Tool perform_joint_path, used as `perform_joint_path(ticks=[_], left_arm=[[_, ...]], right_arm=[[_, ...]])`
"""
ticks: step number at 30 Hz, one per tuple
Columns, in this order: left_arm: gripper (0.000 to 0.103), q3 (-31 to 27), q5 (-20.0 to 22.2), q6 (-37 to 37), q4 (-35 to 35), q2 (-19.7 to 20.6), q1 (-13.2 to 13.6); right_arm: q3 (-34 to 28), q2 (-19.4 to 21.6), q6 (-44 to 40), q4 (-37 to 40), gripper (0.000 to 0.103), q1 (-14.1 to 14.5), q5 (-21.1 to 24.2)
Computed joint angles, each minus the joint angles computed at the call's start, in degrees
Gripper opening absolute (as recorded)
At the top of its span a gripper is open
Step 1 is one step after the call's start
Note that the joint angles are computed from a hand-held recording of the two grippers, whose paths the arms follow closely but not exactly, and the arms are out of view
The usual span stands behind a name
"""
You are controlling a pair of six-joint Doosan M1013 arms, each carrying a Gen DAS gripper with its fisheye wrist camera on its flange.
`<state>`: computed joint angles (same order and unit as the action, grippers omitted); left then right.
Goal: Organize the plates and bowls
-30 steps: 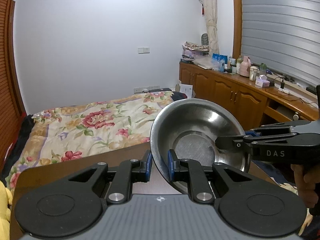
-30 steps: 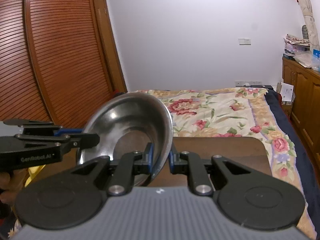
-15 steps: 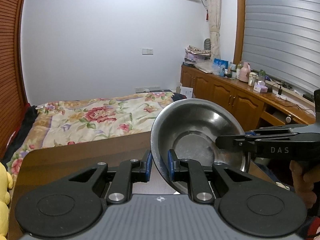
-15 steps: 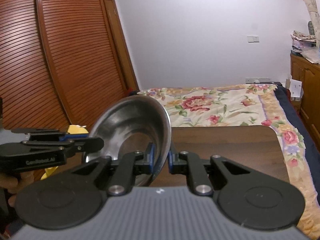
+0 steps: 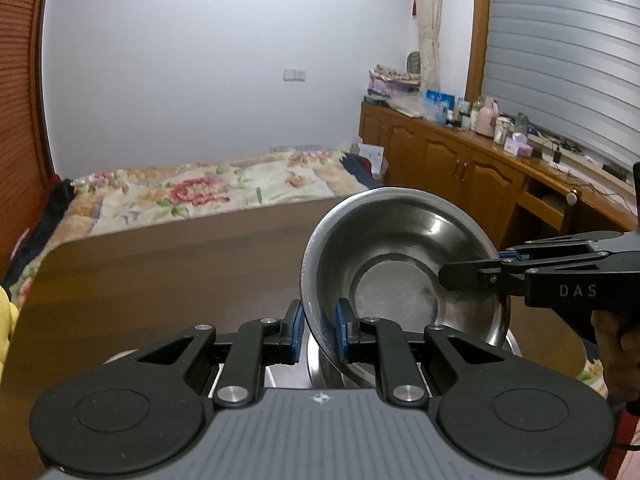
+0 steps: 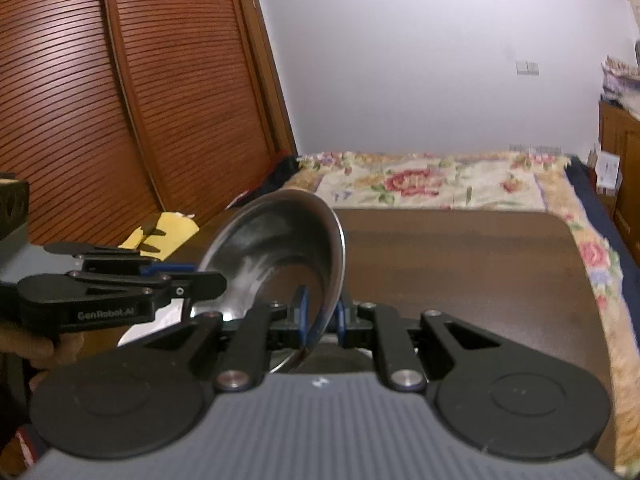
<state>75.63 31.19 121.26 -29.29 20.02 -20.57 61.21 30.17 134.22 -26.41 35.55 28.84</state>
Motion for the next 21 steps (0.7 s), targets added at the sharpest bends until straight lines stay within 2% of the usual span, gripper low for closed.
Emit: perform_joint_path(ticks=[9,17,21], left_arm=[[0.019,1.33,1.69,-0.79,0.60,0.29,-0.33],[0.019,2.22,-0.45,-0.87,3.25,-0.17,-1.17],[0.019,3.48,-2.80,-0.68,5.91,-0.67,-2.00]], right_arm=[[2.60,-0.38,4.65,-4.36,0.015,0.84,0.28],[3.12,0.03,7.52,-7.25,0.015,1.10,1.59],[3.59,-0.04,9.02,-9.59,0.016,1.43,2.01]])
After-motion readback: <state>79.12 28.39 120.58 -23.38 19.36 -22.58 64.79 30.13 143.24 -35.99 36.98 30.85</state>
